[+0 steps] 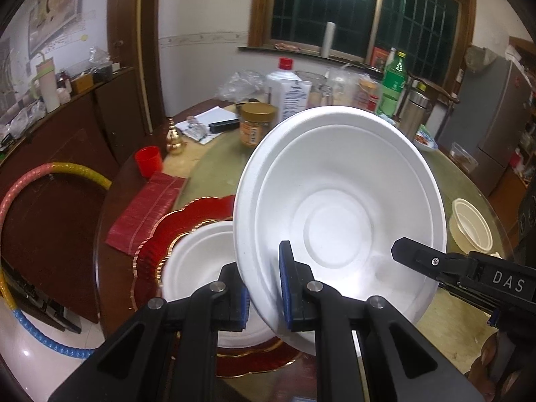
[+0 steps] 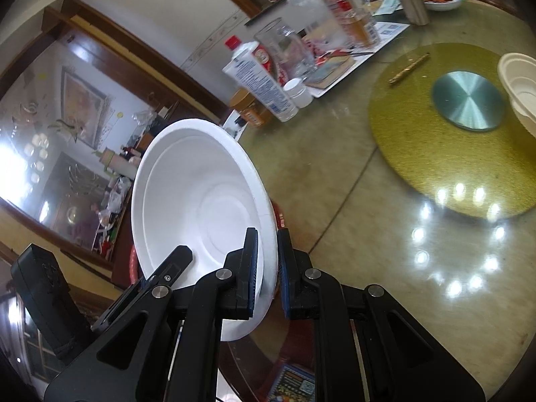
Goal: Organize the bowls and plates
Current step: 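Carry the white foam bowl with both tools over the red plate stack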
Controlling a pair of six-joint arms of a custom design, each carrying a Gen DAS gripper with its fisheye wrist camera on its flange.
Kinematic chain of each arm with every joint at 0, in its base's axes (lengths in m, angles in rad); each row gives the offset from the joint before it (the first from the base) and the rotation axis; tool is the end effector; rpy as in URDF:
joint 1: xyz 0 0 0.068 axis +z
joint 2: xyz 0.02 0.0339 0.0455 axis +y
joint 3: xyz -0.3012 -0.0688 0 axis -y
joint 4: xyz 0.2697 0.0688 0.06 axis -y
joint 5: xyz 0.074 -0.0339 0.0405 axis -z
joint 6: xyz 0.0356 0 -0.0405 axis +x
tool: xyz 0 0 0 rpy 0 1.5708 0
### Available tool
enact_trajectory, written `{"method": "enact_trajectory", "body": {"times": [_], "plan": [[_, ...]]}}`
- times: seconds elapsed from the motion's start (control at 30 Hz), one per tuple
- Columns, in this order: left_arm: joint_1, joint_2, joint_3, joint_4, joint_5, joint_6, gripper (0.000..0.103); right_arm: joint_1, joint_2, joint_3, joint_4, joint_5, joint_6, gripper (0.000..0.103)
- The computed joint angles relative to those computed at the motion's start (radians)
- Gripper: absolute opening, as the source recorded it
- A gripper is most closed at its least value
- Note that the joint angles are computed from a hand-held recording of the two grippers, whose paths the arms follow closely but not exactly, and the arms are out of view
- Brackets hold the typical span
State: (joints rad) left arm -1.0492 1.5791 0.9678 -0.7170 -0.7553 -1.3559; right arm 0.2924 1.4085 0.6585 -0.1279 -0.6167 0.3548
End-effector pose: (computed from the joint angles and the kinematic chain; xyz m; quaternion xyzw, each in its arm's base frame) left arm 0.1715 -0.2495 0.2120 -0.1850 0.9051 0.0269 0.3820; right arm 0.2578 0.0991 0.1915 -0.0750 0.8990 0.3735 0.2160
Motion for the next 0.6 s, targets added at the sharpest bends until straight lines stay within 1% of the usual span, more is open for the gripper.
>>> {"method": "enact_trajectory", "body": {"times": [0.33, 0.47, 0.6], "plan": [[-0.006, -0.028, -0.034, -0.087, -0.022, -0.09, 0.014, 0.107, 0.052, 0.041, 0.004, 0.041, 0.017, 0.012], [0.0, -0.044, -0.065, -0.088, -0.012, -0.11, 0.014, 0.141, 0.068, 0.056, -0.004, 0.059, 0.02, 0.012], [0.016, -0.071, -0.105, -0.061, 0.02, -0.107, 0.014, 0.17, 0.09, 0.074, -0.02, 0.081, 0.015, 0.012]]}}
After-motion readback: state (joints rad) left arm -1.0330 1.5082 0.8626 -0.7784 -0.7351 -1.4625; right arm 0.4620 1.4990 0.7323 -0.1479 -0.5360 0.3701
